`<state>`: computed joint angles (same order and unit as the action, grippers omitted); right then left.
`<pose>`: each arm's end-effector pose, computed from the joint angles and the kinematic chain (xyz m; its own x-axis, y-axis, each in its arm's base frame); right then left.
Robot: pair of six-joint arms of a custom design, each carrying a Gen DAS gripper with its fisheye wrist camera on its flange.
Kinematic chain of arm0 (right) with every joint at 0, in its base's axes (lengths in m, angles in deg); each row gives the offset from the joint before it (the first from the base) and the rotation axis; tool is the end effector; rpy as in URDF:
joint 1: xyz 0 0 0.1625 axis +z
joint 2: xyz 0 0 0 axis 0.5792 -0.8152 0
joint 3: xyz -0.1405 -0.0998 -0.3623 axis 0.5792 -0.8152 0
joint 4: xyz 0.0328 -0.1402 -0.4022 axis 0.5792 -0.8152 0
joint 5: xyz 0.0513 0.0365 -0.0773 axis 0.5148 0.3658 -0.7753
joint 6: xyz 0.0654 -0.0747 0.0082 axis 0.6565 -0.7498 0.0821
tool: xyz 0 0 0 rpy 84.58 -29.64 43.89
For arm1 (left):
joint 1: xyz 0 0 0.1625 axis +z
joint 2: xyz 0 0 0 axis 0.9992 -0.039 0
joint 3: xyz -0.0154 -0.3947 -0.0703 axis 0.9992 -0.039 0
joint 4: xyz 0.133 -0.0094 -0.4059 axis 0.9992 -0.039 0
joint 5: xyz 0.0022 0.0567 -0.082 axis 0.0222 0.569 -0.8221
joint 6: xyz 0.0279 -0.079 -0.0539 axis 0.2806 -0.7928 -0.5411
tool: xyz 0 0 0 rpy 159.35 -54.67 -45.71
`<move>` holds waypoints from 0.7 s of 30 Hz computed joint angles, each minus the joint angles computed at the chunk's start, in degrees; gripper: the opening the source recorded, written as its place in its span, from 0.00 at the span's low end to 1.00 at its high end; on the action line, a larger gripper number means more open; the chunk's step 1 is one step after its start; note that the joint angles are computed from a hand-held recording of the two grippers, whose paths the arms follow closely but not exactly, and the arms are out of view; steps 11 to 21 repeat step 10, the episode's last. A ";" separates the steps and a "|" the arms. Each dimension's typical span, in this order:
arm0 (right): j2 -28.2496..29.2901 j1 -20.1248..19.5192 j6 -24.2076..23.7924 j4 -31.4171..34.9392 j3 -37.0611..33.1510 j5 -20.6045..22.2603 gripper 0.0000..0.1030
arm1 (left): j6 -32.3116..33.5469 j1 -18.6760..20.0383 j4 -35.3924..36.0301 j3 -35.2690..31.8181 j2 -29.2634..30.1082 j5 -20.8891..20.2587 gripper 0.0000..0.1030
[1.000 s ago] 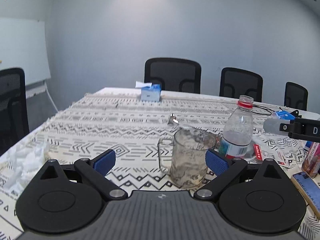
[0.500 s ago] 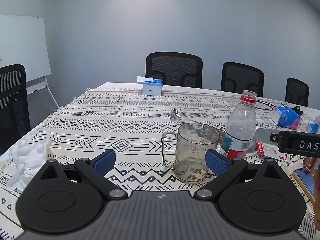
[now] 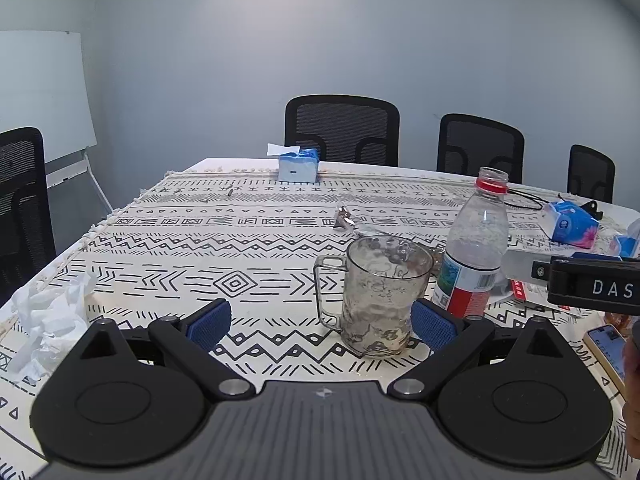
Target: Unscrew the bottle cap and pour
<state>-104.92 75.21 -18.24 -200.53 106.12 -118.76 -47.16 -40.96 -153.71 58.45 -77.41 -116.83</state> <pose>0.2319 -0.4055 0.0856 -0.7889 0.0638 0.6111 -0.5437 0.3909 -0.7427 -0.1318 -0.4381 0.1771 -0.7070 0.2362 -0.6666 0.6896 0.4389 -0.5760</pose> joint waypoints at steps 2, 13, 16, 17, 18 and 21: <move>0.01 -0.33 -0.49 -0.26 -0.11 0.13 0.94 | -0.11 -0.08 0.11 0.02 0.05 0.00 0.95; -0.14 -0.51 -1.01 -0.37 -0.10 0.12 0.95 | 0.09 -0.37 -0.12 -0.18 0.48 0.08 0.95; -0.14 -0.51 -1.01 -0.37 -0.10 0.12 0.95 | 0.09 -0.37 -0.12 -0.18 0.48 0.08 0.95; -0.14 -0.51 -1.01 -0.37 -0.10 0.12 0.95 | 0.09 -0.37 -0.12 -0.18 0.48 0.08 0.95; -0.14 -0.51 -1.01 -0.37 -0.10 0.12 0.95 | 0.09 -0.37 -0.12 -0.18 0.48 0.08 0.95; -0.14 -0.51 -1.01 -0.37 -0.10 0.12 0.95 | 0.09 -0.37 -0.12 -0.18 0.48 0.08 0.95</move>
